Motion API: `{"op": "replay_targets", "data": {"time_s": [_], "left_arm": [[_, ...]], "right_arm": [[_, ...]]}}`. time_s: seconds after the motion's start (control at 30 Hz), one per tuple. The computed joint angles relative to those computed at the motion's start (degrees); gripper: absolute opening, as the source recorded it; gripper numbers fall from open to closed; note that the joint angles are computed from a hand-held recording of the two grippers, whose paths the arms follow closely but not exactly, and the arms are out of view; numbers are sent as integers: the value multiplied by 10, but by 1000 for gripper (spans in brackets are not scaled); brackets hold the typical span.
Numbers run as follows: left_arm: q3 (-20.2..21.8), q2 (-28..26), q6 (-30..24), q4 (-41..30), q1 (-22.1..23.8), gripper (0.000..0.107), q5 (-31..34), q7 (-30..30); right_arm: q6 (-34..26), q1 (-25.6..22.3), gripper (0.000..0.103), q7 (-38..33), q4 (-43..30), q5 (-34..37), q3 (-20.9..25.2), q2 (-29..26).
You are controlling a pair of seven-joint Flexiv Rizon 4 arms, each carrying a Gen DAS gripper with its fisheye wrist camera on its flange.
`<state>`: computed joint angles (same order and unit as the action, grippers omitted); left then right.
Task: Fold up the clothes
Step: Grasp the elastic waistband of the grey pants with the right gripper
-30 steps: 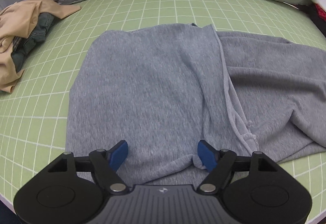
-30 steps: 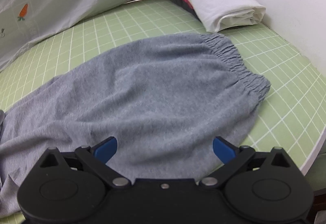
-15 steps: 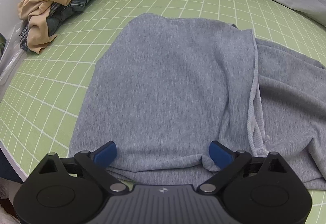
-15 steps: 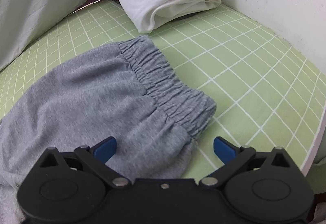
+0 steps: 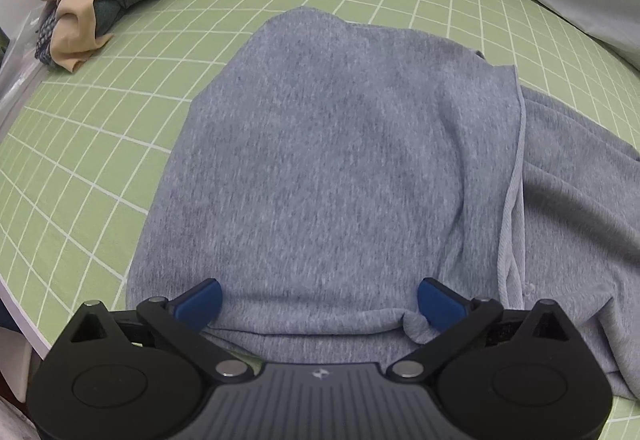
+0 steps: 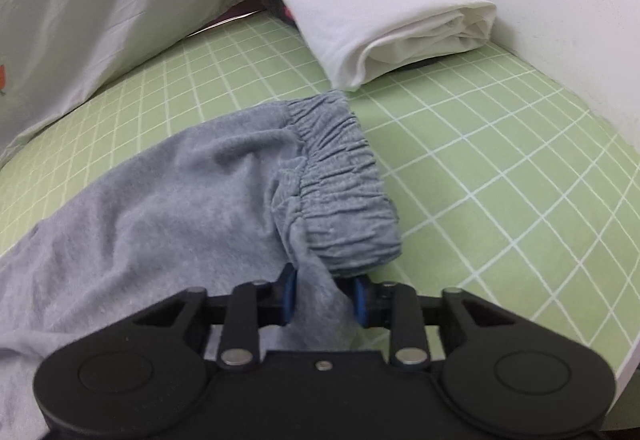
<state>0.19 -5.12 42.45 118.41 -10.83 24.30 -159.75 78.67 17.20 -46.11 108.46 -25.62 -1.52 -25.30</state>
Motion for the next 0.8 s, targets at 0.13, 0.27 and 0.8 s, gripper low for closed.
{"op": "replay_targets", "data": {"time_s": [0.13,0.27,0.8], "left_arm": [[10,36,53,30,14,103,-2,28],[11,63,80,40,36,103,12,74],[23,140,178,163,109,103,-61,273]], "right_arm": [[31,47,21,48,29,-60,-52,26],[61,100,20,130,41,-162,-110,48],[-65,164,48,48,-30,-142,74,-8]]}}
